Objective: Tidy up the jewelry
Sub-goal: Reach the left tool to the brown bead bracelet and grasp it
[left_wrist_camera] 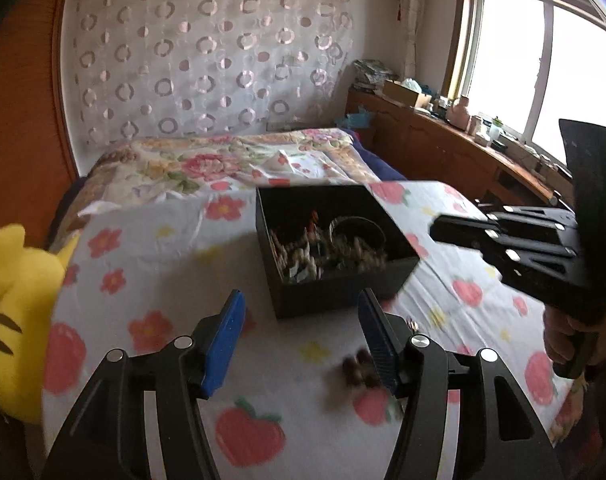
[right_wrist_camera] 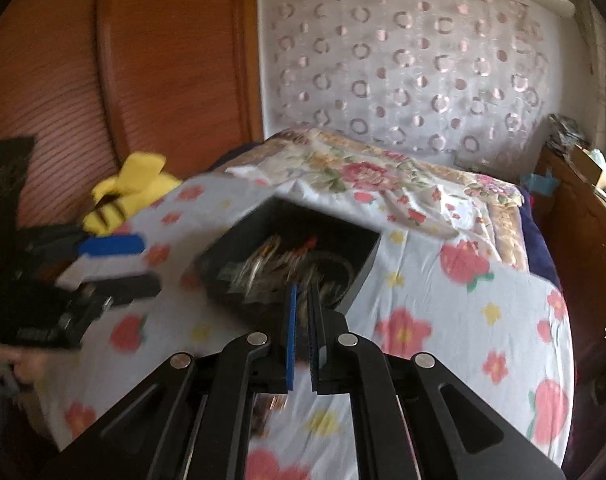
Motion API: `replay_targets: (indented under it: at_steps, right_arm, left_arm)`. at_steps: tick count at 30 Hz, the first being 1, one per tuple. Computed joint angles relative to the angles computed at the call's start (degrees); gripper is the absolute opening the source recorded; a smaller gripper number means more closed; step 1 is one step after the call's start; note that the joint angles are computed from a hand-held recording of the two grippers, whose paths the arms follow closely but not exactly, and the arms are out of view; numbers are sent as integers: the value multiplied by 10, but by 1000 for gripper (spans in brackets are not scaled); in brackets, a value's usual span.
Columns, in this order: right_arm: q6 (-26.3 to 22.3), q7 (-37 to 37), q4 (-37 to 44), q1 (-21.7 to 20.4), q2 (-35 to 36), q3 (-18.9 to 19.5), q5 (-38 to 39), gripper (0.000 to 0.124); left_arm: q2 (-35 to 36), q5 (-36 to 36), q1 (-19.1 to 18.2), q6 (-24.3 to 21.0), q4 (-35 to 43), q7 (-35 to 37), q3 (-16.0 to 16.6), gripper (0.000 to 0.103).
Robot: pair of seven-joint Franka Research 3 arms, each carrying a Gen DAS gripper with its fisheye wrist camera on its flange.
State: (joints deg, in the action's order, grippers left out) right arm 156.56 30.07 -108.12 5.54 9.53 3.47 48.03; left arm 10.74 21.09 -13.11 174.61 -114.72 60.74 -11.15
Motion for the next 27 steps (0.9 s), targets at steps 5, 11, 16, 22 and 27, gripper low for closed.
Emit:
replay_targets:
  at_steps: [5,11,16,22,27]
  right_arm:
    - [-11,-16,-74,5,-39,-7,-6,6]
    - [-14,6,-120,7,-60,-22,-17,6]
    - [-19,1,-157,7,-81,-29,-1,6]
    - [-23,-13,-191,15,-101,-34,9,6]
    - [-10,-26,-206,25,-110,-35,17,8]
  left_arm:
    - [-4,-17,3,5,-28,12,-14,56]
    - [7,-43,4,-6,-30,56,-34,56]
    - [26,-58,3,-18,-14,94,-49,43]
    - [53,-45,-23,-53,23,105,-33,34]
    - [70,-23,-35,-83,51,100,-22,34]
